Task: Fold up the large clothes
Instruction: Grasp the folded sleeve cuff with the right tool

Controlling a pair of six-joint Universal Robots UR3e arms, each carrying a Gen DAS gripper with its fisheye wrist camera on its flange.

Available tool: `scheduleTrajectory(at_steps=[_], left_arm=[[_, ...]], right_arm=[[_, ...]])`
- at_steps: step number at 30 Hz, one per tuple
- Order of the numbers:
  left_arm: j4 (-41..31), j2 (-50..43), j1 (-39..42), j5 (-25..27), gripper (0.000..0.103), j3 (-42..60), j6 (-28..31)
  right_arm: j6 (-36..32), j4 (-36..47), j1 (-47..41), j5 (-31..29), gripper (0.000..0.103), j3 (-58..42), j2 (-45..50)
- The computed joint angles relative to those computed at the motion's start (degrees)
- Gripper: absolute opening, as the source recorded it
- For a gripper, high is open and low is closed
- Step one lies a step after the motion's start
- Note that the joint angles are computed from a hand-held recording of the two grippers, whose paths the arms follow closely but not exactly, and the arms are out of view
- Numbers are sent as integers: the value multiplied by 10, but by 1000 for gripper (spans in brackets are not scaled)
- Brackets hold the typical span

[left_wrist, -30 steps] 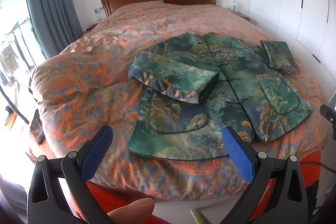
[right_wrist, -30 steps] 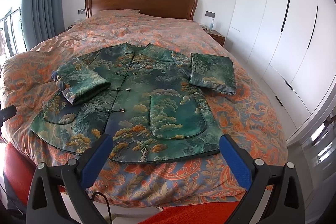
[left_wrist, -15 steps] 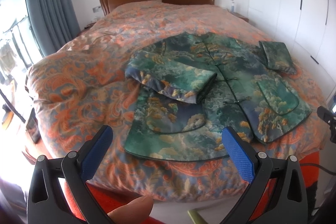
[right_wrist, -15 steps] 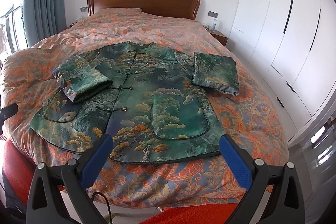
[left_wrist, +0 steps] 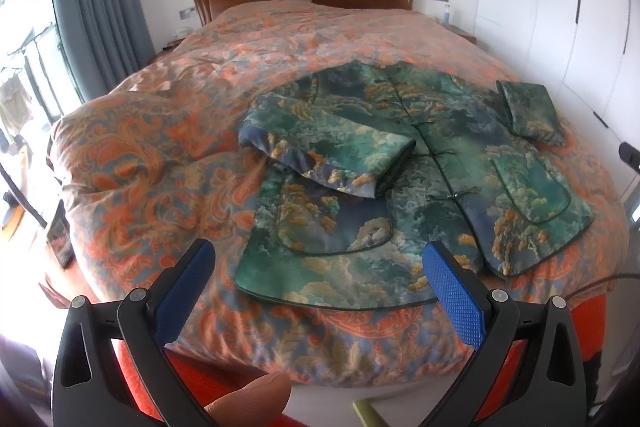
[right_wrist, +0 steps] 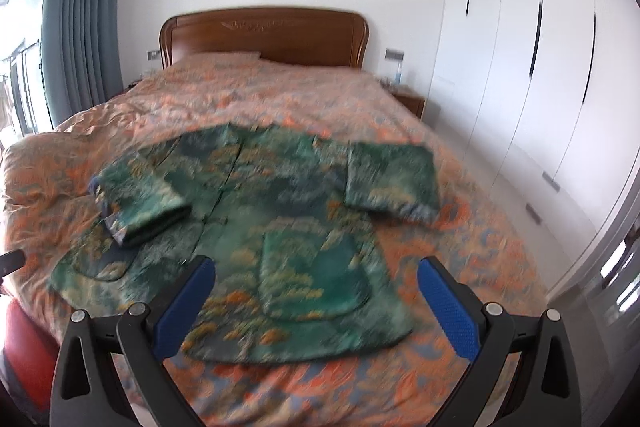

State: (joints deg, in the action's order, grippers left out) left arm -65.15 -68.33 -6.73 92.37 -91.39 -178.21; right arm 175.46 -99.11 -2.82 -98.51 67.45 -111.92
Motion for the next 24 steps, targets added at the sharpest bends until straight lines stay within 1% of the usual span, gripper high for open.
scheduleTrajectory(at_steps=[1, 3, 4, 5, 7, 8, 10, 12, 16, 18, 22, 24], left_arm=[[0, -2, -2, 1, 103, 1, -1], [2, 0, -1, 2, 103, -1, 1], [4, 0, 0, 2, 103, -3, 3], [4, 0, 0, 3, 103, -2, 3], [7, 2, 4, 2, 103, -8, 7], [7, 4, 8, -1, 103, -11, 8], [7, 9, 13, -4, 103, -15, 9], [8, 15, 18, -7, 103, -19, 9], [6, 26, 25, -2, 103, -26, 9], [3, 29, 30, -1, 103, -28, 9], [-5, 24, 40, -6, 103, -26, 7], [-5, 21, 39, -8, 103, -25, 7]], right_arm=[[-14, -9, -7, 4, 103, -1, 3], [-56, -11, -49, 58, 103, 6, -3], [-66, -1, -59, 73, 103, 2, 1], [-75, 14, -61, 75, 103, -6, 13], [-79, 15, -53, 52, 103, -10, 32], [-83, 18, -59, 53, 103, -17, 43], [-89, 42, -94, 83, 103, -45, 65], [-87, 62, -133, 106, 103, -93, 106], [-64, 42, -183, 99, 103, -133, 167], [-50, 57, -219, 119, 103, -156, 193], [-30, 88, -257, 143, 103, -197, 235], [-23, 92, -261, 140, 103, -211, 253]])
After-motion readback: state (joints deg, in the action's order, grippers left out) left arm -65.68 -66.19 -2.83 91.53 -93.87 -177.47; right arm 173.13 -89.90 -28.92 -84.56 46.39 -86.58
